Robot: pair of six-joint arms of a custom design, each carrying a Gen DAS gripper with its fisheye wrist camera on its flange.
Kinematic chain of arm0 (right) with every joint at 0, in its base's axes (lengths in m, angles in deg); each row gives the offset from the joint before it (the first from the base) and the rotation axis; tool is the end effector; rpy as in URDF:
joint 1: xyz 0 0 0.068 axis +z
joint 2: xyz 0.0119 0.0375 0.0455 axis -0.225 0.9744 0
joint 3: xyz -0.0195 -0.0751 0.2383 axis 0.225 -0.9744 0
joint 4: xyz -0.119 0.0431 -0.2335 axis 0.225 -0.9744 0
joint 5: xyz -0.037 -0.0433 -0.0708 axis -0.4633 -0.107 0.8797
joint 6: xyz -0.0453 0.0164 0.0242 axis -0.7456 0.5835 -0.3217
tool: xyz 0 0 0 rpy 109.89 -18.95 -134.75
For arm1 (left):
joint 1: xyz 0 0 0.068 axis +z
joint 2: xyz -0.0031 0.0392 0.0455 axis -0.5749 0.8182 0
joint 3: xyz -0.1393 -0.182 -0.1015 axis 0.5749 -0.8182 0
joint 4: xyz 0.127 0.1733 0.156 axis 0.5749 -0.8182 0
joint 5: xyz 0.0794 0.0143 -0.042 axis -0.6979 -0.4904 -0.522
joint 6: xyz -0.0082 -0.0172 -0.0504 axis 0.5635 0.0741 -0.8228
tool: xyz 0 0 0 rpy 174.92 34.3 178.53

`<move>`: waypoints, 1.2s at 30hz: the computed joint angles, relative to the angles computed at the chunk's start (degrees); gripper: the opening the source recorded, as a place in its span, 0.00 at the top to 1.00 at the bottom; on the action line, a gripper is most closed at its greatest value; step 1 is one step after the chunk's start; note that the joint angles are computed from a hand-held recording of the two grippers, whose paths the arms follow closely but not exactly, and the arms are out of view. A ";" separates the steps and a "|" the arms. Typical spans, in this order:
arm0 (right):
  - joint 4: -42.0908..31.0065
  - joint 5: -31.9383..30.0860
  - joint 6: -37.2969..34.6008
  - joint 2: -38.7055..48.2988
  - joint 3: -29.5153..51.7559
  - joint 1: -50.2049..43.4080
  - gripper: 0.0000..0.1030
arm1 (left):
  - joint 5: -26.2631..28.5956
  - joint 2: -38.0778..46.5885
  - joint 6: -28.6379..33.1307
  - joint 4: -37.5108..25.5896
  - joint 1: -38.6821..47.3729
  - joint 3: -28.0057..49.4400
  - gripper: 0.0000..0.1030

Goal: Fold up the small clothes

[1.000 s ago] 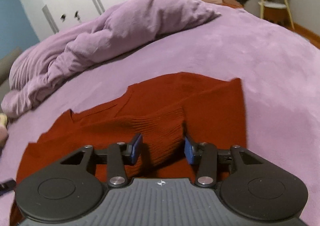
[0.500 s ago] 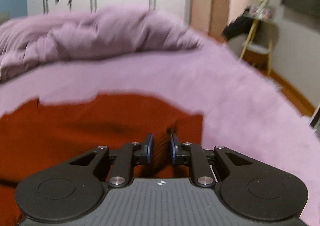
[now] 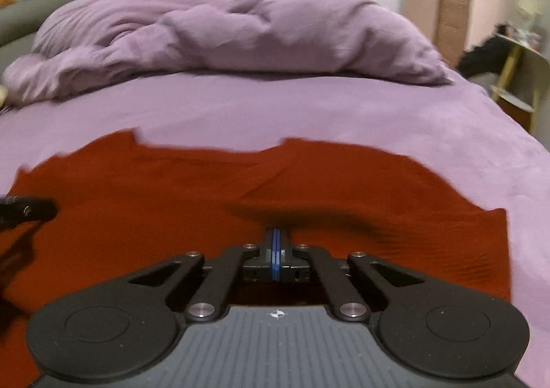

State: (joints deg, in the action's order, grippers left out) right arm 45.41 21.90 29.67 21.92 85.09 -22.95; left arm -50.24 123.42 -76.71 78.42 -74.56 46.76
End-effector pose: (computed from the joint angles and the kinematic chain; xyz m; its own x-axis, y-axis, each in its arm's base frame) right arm 0.3115 -0.0391 0.0754 -0.5879 -0.1886 -0.7866 -0.3603 0.9317 0.0459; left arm 0.2530 -0.1820 0.1035 -0.6487 -0.2299 -0.7255 -0.2716 0.9605 -0.0616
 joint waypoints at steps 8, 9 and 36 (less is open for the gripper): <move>-7.63 -4.26 -1.16 -5.83 -0.87 -3.92 0.95 | 2.13 -4.17 -1.80 -4.35 -0.44 -0.67 0.49; -9.05 -7.26 -3.39 -8.33 -3.44 -6.01 0.95 | 2.69 -6.56 -2.67 -3.67 -1.54 -2.92 0.49; -51.31 -23.90 -33.46 -21.99 -0.39 -42.59 0.39 | -10.13 -33.09 -31.80 -46.81 -33.73 -7.47 0.21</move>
